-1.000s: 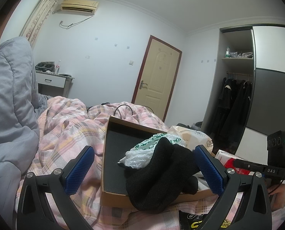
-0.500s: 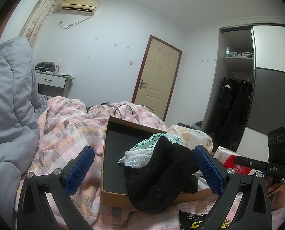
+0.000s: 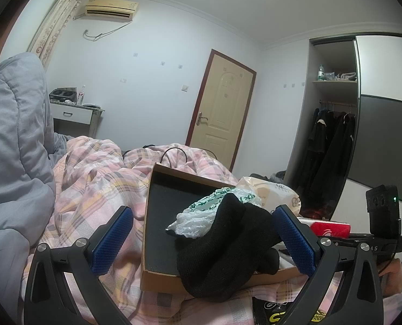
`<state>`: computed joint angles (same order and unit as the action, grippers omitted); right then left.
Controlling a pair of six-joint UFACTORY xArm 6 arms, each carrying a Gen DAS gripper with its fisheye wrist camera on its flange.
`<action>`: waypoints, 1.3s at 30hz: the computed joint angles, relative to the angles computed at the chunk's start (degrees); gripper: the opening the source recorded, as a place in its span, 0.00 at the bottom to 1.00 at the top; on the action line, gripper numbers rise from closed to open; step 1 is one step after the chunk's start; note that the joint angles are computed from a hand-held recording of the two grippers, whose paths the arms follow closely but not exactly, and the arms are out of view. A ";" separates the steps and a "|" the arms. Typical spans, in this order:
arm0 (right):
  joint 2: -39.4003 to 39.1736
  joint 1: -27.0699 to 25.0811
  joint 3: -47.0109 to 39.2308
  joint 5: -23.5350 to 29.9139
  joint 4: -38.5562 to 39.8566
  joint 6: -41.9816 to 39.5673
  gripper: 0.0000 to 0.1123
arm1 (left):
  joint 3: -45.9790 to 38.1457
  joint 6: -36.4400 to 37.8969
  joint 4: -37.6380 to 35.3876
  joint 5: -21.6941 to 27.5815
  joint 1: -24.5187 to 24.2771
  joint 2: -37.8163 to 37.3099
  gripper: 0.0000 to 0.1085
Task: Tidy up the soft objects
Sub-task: 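Lift the red tissue pack with the right gripper over the tray, then lower the red tissue pack into the tray and open the right gripper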
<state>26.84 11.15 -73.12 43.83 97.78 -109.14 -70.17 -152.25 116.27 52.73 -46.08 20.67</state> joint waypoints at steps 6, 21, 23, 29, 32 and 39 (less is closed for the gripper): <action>-0.85 2.69 0.74 -5.70 -0.56 -2.47 0.21 | -0.01 0.08 -0.03 0.01 -0.01 -0.01 0.95; -3.45 5.29 3.56 -13.42 10.84 -16.03 0.54 | 0.02 0.06 -0.07 -0.02 -0.05 -0.03 0.95; -4.77 5.10 5.14 -12.62 15.88 -21.64 0.67 | 0.02 0.06 -0.07 -0.02 -0.05 -0.03 0.95; -9.35 2.11 11.73 -4.62 32.60 -36.75 0.62 | 0.03 0.09 -0.07 -0.02 -0.06 -0.05 0.95; -10.07 0.01 13.31 -0.59 34.23 -35.40 0.17 | 0.02 0.10 -0.08 -0.02 -0.07 -0.05 0.95; -7.45 -0.95 10.50 2.62 24.96 -25.13 0.17 | -0.01 0.12 -0.08 -0.01 -0.08 -0.03 0.95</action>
